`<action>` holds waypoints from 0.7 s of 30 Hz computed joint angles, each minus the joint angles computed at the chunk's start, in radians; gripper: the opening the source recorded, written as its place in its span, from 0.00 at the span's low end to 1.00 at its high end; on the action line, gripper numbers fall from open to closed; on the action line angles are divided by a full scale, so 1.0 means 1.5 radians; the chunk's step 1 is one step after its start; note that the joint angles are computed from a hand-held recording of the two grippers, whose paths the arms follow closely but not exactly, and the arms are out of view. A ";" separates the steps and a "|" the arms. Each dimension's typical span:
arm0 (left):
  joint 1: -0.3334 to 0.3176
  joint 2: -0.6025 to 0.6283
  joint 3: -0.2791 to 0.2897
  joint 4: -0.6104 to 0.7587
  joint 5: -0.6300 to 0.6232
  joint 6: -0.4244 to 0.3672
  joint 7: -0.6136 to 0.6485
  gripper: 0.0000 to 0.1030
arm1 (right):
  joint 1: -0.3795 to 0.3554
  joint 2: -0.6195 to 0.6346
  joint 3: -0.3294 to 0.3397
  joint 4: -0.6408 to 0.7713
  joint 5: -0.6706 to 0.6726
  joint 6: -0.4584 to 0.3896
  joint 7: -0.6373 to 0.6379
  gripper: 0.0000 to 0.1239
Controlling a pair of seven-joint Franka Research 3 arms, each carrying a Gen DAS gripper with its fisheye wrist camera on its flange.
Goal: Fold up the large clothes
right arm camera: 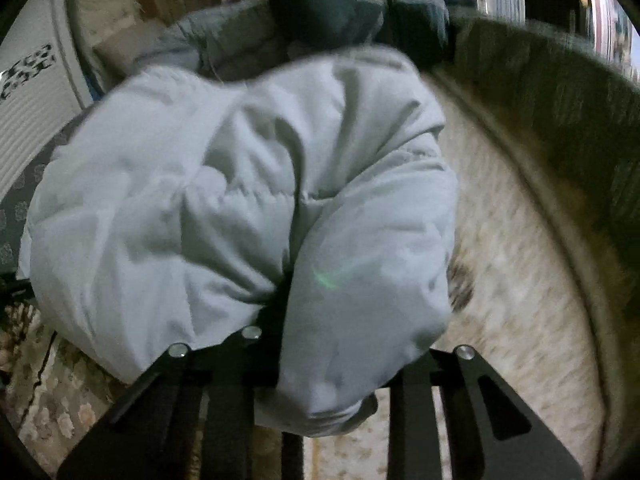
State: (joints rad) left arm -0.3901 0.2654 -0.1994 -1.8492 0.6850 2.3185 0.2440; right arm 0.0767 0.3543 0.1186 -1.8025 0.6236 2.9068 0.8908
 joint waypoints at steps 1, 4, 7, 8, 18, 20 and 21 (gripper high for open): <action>-0.006 -0.010 -0.002 -0.002 0.007 -0.004 -0.007 0.31 | -0.011 -0.021 0.017 -0.020 0.021 0.022 -0.031 0.18; -0.043 -0.025 -0.019 0.023 0.040 -0.049 -0.032 0.31 | -0.064 -0.099 0.079 -0.087 0.159 0.067 -0.193 0.18; -0.078 -0.049 -0.041 0.023 0.066 -0.070 -0.083 0.30 | -0.102 -0.203 0.108 -0.164 0.386 0.084 -0.422 0.17; -0.083 -0.066 -0.047 0.010 0.066 -0.065 -0.094 0.30 | -0.107 -0.243 0.095 -0.191 0.464 0.071 -0.498 0.17; -0.116 -0.102 -0.084 -0.128 0.037 0.102 -0.235 0.34 | -0.167 -0.311 -0.094 -0.340 0.262 -0.183 -0.375 0.19; -0.089 -0.120 -0.070 -0.185 0.029 0.212 -0.265 0.38 | -0.168 -0.266 -0.128 -0.316 0.244 -0.238 -0.345 0.22; -0.084 -0.124 -0.071 -0.197 0.024 0.229 -0.263 0.39 | -0.166 -0.251 -0.142 -0.308 0.247 -0.256 -0.342 0.26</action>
State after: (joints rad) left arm -0.5157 0.0801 -0.3056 -2.1449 0.7213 2.6624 -0.1510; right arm -0.1721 -0.0216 -0.0943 -2.2640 0.9939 2.5232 0.3778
